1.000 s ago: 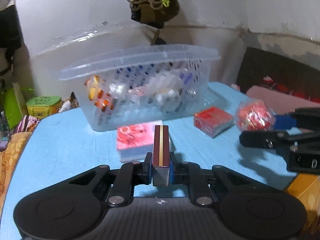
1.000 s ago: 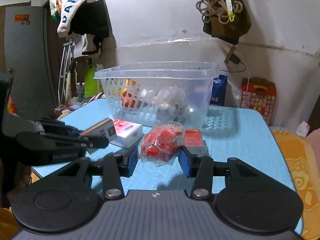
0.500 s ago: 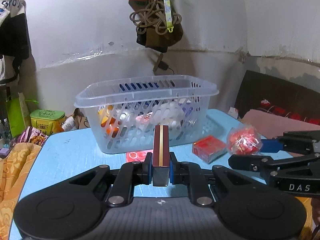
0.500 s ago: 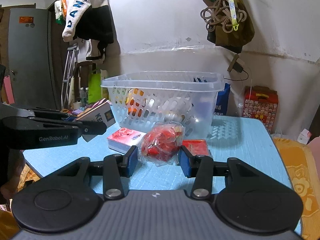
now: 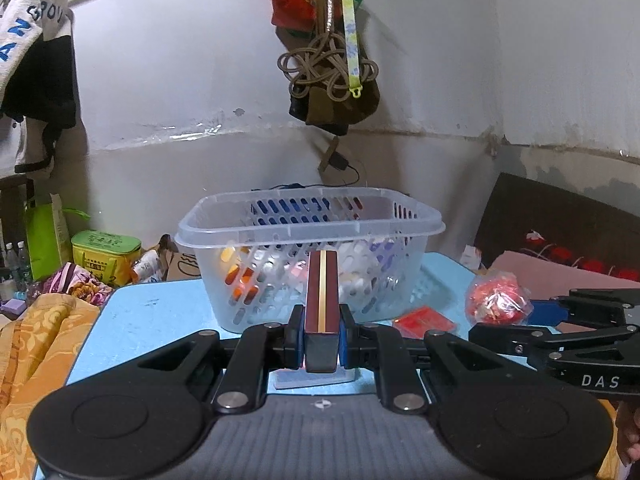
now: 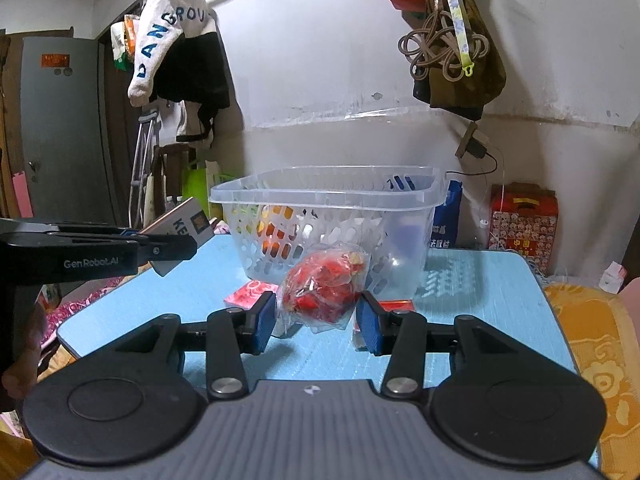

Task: Organize objects
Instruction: 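Carry the brown box and candy bag over the basket and open both tools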

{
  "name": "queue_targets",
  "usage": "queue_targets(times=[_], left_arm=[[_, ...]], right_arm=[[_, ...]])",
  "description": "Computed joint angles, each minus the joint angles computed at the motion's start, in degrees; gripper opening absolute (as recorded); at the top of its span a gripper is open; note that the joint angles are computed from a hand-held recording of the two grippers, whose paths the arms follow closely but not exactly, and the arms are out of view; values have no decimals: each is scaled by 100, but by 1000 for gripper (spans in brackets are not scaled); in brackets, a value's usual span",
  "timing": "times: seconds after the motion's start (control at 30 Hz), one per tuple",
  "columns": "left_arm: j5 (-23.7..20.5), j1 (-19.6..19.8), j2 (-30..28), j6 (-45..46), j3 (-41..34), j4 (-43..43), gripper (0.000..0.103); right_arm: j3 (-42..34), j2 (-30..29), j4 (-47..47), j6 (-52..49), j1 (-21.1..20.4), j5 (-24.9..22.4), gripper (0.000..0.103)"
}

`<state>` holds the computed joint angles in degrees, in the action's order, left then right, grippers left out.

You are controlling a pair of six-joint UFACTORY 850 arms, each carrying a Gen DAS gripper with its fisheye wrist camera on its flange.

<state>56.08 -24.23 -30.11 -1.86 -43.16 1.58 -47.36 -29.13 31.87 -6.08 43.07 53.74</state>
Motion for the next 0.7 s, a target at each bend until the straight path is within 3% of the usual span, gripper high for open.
queue_targets(times=[0.7], left_arm=[[236,45,39,-40,102,-59,19]], right_arm=[[81,120,-153,135,9,150,48]])
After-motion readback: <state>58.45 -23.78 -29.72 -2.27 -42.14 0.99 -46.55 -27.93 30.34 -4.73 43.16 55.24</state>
